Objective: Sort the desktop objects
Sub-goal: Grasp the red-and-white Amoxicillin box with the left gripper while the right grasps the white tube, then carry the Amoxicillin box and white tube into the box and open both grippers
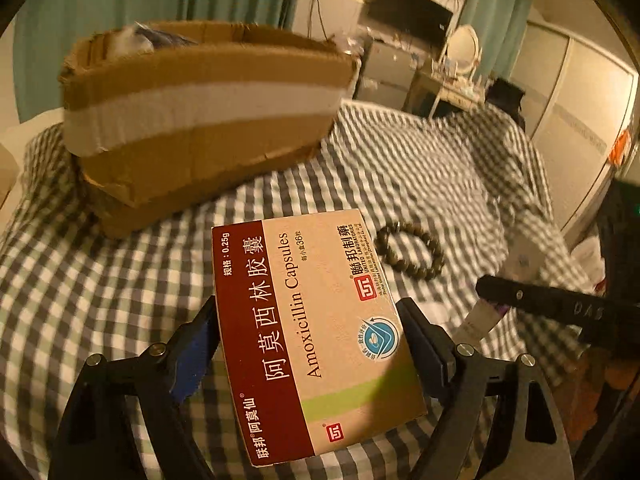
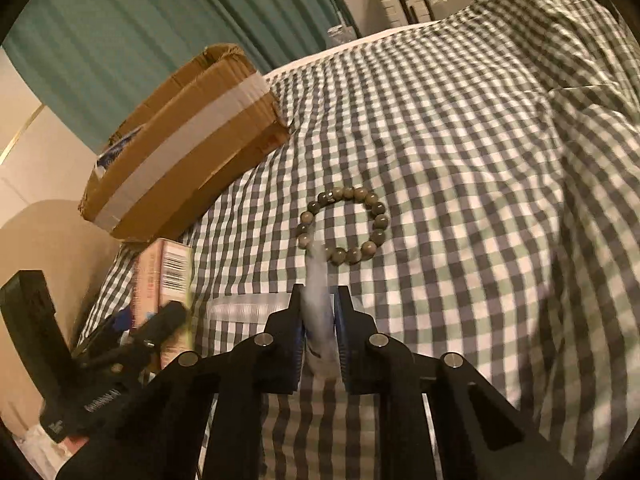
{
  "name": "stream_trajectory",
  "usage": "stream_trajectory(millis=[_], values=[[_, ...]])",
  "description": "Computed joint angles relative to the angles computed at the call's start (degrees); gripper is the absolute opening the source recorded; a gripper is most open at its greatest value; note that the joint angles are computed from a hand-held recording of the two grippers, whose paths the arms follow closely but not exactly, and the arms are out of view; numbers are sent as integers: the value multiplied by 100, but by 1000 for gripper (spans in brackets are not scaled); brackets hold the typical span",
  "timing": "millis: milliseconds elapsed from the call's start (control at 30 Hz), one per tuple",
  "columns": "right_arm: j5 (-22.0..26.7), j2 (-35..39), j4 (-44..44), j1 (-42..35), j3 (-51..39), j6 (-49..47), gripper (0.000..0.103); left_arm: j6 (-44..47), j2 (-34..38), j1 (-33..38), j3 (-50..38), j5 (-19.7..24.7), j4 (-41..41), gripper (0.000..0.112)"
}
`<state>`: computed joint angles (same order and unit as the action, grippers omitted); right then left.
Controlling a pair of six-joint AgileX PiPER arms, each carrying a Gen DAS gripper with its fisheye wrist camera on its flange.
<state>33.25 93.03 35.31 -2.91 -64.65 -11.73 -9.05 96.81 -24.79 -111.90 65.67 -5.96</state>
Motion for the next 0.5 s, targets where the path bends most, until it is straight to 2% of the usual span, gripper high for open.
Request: stream_trajectory(millis=[333,400,500], values=[[-26,-152,429,-234,64,-171,11,-184,-103,193,-117,-270,-78,87],[-60,-280,858,-347,147,-449,9,-244,-96,188,-237,-232,-26,87],[206,-298,1425,-543,-114,-884,9,-252,-111,239,-496,-205,-90,87]])
